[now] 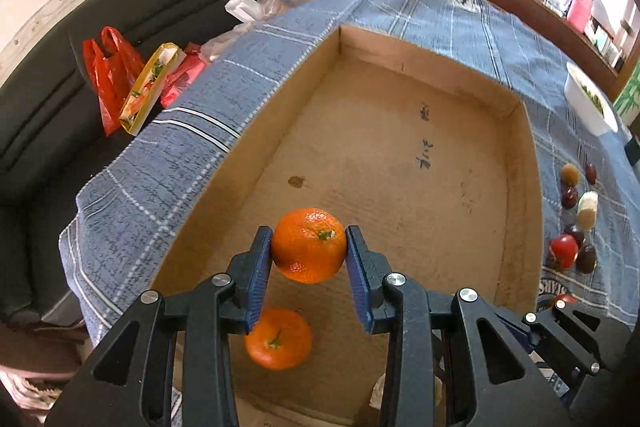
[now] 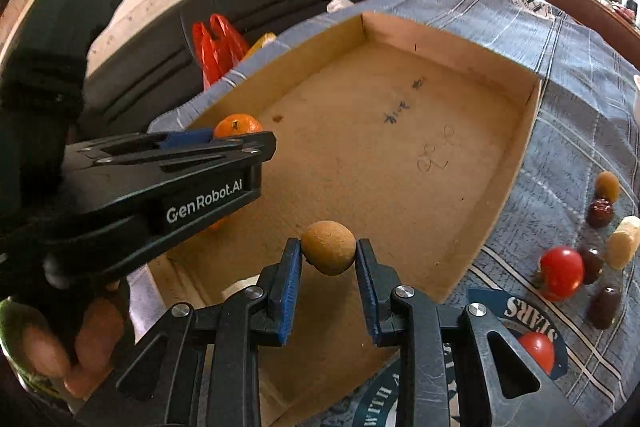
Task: Organize fruits
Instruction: 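Carry the tangerine and tan ball over the cardboard tray with both tools, then open the left tool to drop the tangerine while the right tool drops the tan ball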
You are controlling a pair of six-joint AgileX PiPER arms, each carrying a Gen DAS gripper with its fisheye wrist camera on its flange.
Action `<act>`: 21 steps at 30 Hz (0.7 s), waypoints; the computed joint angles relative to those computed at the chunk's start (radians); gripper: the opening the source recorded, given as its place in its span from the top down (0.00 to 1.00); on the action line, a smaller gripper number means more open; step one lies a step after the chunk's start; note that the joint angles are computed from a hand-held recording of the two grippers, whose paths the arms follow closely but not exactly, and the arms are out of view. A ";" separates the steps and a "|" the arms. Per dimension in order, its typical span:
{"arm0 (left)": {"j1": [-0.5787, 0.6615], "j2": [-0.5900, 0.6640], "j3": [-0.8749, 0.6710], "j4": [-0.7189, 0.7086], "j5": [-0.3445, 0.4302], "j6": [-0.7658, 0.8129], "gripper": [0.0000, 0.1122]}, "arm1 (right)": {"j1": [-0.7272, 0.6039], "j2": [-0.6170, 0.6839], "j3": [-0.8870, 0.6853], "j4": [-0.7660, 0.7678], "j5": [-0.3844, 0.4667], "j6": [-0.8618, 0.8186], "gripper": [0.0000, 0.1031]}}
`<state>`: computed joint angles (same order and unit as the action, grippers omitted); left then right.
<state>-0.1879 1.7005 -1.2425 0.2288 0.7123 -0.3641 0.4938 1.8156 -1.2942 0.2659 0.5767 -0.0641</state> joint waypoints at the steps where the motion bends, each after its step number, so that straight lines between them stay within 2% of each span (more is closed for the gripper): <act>1: -0.003 0.010 -0.002 0.001 0.003 0.000 0.69 | 0.000 0.002 0.000 0.006 -0.003 -0.009 0.73; 5: -0.014 0.030 -0.005 0.031 0.010 -0.026 0.69 | 0.005 0.011 -0.005 0.007 -0.008 -0.015 0.73; 7: -0.002 0.029 -0.008 -0.002 0.012 0.001 0.69 | 0.003 0.012 -0.004 0.016 -0.008 -0.025 0.72; 9: 0.007 0.025 -0.012 -0.024 0.020 0.020 0.69 | -0.004 0.006 -0.001 0.033 -0.006 -0.042 0.69; 11: 0.010 0.015 -0.011 -0.031 0.031 0.022 0.69 | -0.003 -0.018 0.017 0.027 -0.012 -0.034 0.59; 13: 0.016 0.001 -0.009 -0.049 0.039 0.029 0.68 | -0.002 -0.042 0.042 0.020 -0.030 -0.026 0.55; 21: 0.018 -0.093 0.036 -0.085 0.034 0.018 0.68 | -0.033 -0.159 0.161 0.140 -0.053 -0.112 0.55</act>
